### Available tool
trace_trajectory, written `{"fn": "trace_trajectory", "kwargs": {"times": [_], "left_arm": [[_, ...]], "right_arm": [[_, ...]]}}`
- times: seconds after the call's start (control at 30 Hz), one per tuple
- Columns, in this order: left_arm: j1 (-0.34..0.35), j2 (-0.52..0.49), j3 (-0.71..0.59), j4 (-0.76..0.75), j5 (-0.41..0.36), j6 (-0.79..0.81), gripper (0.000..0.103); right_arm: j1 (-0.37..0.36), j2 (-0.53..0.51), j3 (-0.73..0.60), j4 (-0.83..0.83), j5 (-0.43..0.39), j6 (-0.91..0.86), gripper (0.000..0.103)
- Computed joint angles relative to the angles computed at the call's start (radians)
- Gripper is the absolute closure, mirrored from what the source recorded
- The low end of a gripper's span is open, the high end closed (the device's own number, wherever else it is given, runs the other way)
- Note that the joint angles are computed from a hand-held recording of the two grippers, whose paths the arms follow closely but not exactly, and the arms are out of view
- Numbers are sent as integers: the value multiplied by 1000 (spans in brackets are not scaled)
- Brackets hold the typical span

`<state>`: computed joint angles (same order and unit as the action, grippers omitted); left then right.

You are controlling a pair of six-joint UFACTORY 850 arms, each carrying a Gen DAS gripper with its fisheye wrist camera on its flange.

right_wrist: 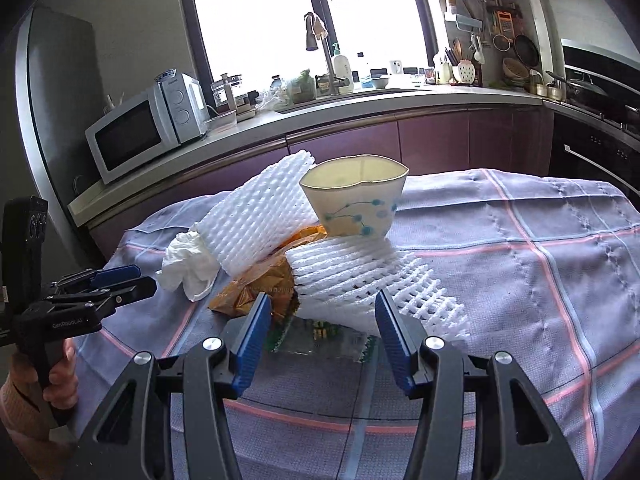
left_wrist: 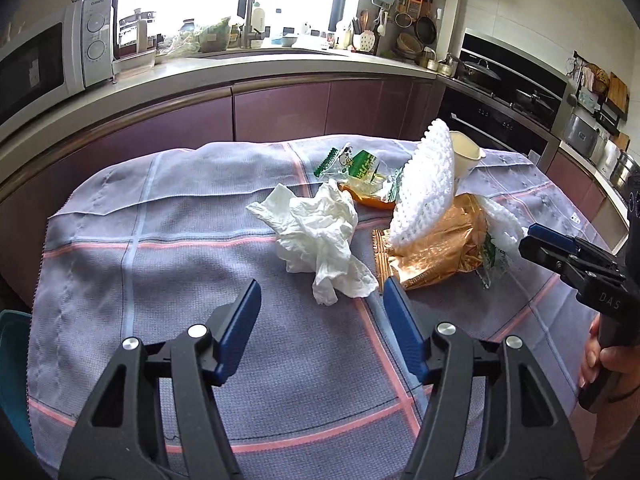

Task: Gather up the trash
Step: 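Grasp the white tissue with the left gripper while the right grasps a foam net sleeve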

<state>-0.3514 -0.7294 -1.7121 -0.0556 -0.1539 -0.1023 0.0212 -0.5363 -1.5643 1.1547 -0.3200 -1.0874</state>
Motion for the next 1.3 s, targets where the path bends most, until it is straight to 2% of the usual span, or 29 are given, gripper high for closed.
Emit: {"fn": "trace_trajectory", "kwargs": {"times": [0.1,0.17,0.3,0.33,0.4,0.43,0.5,0.53,0.67,0.9,1.13,1.3], "left_arm": [[7,-40,-62,-91,-49,69,50],[10,-61,-95,-94,-71,66,55],[16,-84,-132,-198,-98,158,76],[17,-86,-135,-222,-102,180,86],[20,-80,-125,-303,-97,257,94],[21,-75,-116,-332,-89,287,95],[22,-62,-96,-381,-72,344,96],[22,-55,-85,-413,-64,377,97],[25,-22,-40,-569,-40,534,98],[38,64,81,-1018,2,981,98],[57,167,219,-1549,20,1513,98],[67,224,298,-1822,33,1789,98]], "right_arm": [[6,-13,-24,-124,13,102,51],[10,-29,-49,-224,5,185,51],[16,-51,-83,-352,-9,302,52],[15,-53,-86,-363,-10,313,55],[11,-55,-89,-344,-20,303,65],[8,-53,-85,-321,-23,284,71],[3,-44,-71,-271,-14,240,75],[1,-38,-62,-239,-8,211,82],[-7,-13,-31,-167,3,152,91],[-24,51,42,39,23,-30,94],[-34,105,95,238,-22,-205,94],[-22,140,126,369,-65,-350,94]]}}
